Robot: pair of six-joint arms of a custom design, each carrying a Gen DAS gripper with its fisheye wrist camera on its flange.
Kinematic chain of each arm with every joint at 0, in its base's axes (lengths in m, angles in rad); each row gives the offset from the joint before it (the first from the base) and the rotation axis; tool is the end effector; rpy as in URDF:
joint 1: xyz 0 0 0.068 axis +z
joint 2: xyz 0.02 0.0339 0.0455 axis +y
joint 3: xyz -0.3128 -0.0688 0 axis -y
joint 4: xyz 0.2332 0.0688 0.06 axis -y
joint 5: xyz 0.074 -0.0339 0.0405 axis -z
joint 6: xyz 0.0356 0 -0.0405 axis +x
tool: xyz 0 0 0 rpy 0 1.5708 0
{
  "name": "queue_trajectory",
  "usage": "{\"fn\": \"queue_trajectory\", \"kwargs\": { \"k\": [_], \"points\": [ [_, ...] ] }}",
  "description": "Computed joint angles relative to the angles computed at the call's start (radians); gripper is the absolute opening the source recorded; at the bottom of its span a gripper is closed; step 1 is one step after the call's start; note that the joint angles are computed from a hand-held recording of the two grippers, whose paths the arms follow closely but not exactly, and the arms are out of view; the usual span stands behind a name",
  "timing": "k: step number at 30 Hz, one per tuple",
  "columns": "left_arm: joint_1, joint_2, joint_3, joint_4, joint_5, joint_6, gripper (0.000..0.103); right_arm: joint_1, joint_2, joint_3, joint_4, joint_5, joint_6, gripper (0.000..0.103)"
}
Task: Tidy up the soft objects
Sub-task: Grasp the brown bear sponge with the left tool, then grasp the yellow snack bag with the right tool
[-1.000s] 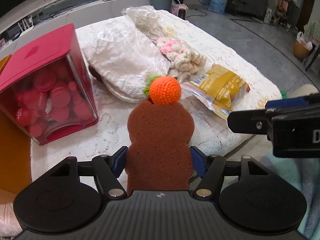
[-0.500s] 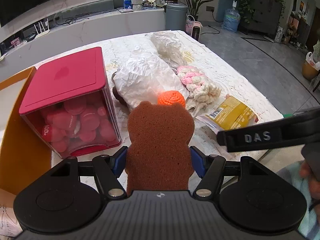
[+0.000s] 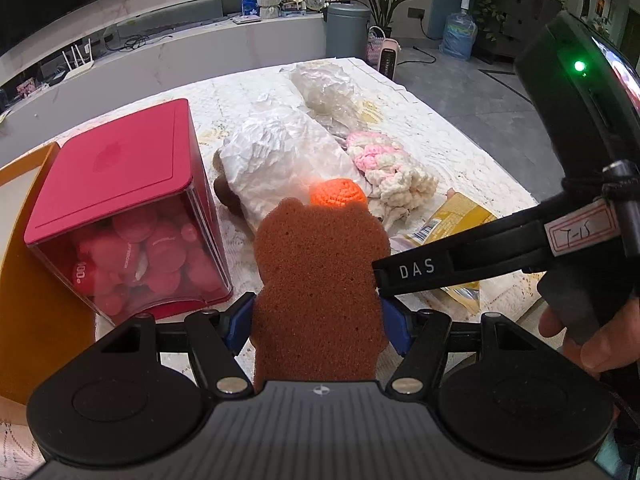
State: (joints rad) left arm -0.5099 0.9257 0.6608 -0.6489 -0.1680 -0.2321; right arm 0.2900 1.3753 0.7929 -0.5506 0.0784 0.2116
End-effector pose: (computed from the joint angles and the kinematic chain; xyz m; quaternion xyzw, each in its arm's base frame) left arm 0.1245 -0.0628 0.2739 0.1038 0.9379 -0.0425 0.3284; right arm 0.2245 0.0641 0.2430 -0.0297 0.9750 0.0168 0.2197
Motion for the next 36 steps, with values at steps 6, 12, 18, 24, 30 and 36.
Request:
{"fn": "queue_trajectory", "kwargs": {
  "k": [6, 12, 18, 24, 30, 36],
  "points": [
    [-0.001, -0.002, -0.001, -0.002, 0.007, -0.007, 0.076, 0.010, 0.011, 0.003, -0.009, 0.032, 0.007, 0.067],
    [-0.015, -0.009, 0.011, -0.011, -0.002, -0.029, 0.076, 0.028, -0.006, -0.011, -0.006, 0.083, 0.012, 0.051],
    [-0.014, -0.017, 0.021, -0.031, 0.001, -0.039, 0.075, 0.013, -0.028, -0.024, 0.004, 0.074, 0.016, 0.044],
    [-0.010, -0.038, 0.032, -0.057, 0.010, -0.049, 0.075, 0.052, -0.084, -0.045, 0.010, 0.134, 0.024, 0.032],
    [-0.028, -0.062, 0.037, -0.075, 0.000, -0.072, 0.075, 0.068, -0.186, -0.073, 0.006, 0.163, 0.021, 0.025],
    [-0.080, -0.092, 0.046, -0.101, -0.033, -0.109, 0.075, 0.078, -0.331, -0.099, -0.033, 0.187, -0.001, 0.021]
  ]
}}
